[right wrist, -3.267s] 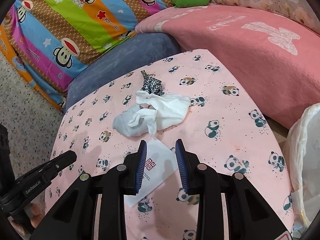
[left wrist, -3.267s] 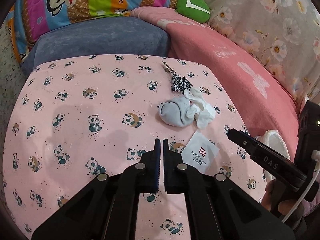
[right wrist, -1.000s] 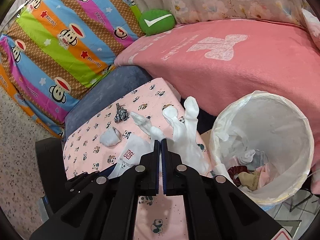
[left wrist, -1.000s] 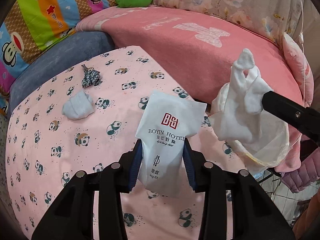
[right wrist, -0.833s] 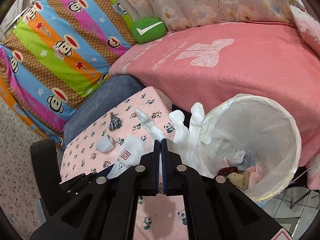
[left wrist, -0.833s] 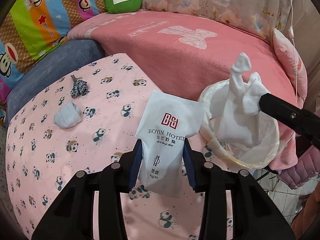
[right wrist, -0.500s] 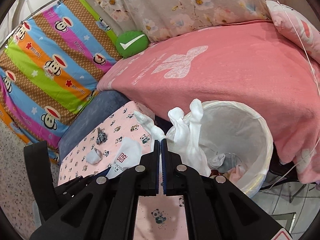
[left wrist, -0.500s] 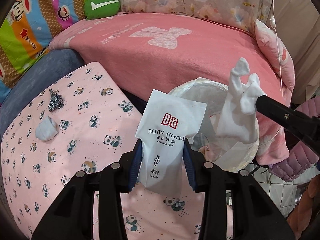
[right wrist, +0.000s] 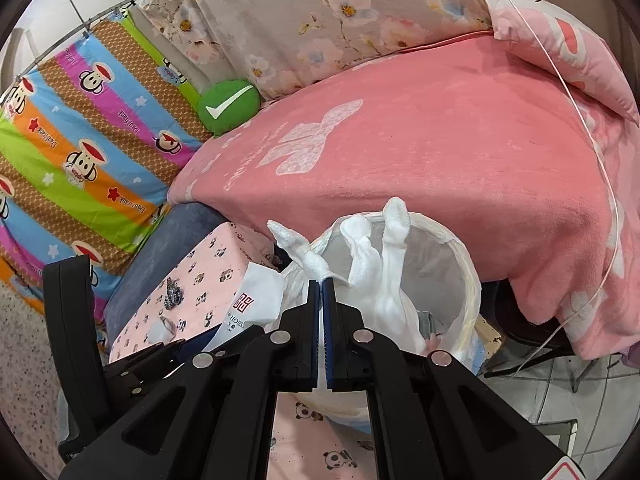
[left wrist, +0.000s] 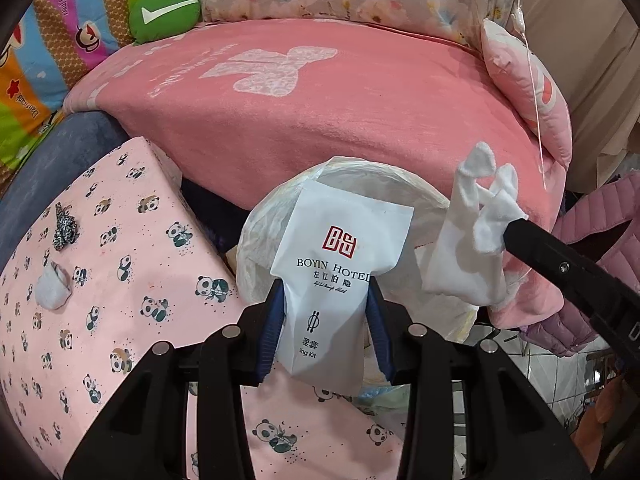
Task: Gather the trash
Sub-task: 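Carry the packet and white cloth over the bin with both tools, then open the left tool to drop the packet while the right tool releases the white cloth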
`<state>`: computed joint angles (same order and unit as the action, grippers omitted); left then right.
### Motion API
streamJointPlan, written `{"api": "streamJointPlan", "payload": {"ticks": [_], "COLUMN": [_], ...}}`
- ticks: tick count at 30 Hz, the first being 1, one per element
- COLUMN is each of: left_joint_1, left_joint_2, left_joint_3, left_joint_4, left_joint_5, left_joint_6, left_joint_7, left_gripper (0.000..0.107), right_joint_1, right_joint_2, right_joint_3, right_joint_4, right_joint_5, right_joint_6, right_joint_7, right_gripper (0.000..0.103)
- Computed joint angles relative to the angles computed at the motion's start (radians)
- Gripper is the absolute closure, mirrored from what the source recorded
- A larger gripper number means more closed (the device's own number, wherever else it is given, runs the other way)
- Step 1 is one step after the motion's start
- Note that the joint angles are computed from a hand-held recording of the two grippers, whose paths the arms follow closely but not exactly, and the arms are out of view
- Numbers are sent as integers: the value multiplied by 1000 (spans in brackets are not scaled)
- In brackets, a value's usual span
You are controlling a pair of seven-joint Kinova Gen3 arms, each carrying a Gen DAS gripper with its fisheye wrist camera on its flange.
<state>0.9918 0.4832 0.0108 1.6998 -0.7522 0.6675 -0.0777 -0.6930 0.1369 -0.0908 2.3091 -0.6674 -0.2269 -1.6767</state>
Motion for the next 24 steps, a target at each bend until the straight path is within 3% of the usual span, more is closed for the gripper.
{"api": "streamJointPlan", "payload": {"ticks": [10, 16, 24], "left_joint_1": [-4, 25, 10], "left_joint_2": [38, 52, 28], "left_joint_3": [-3, -35, -36], "left_joint_4": [-58, -71, -21], "left_joint_5": [32, 31, 23], "left_joint_6": [-6, 31, 20], "left_joint_7": [-52, -15, 47], "left_gripper": [66, 39, 38], "right_joint_1": [85, 76, 41], "right_joint_2": [17, 29, 53], "right_joint_3": [-35, -18, 12], "right_joint_4": [11, 2, -21], "right_joint_5": [167, 199, 226], "right_joint_6": [2, 14, 23], "right_joint_7": [-156, -181, -187], "right_gripper": [99, 99, 97]}}
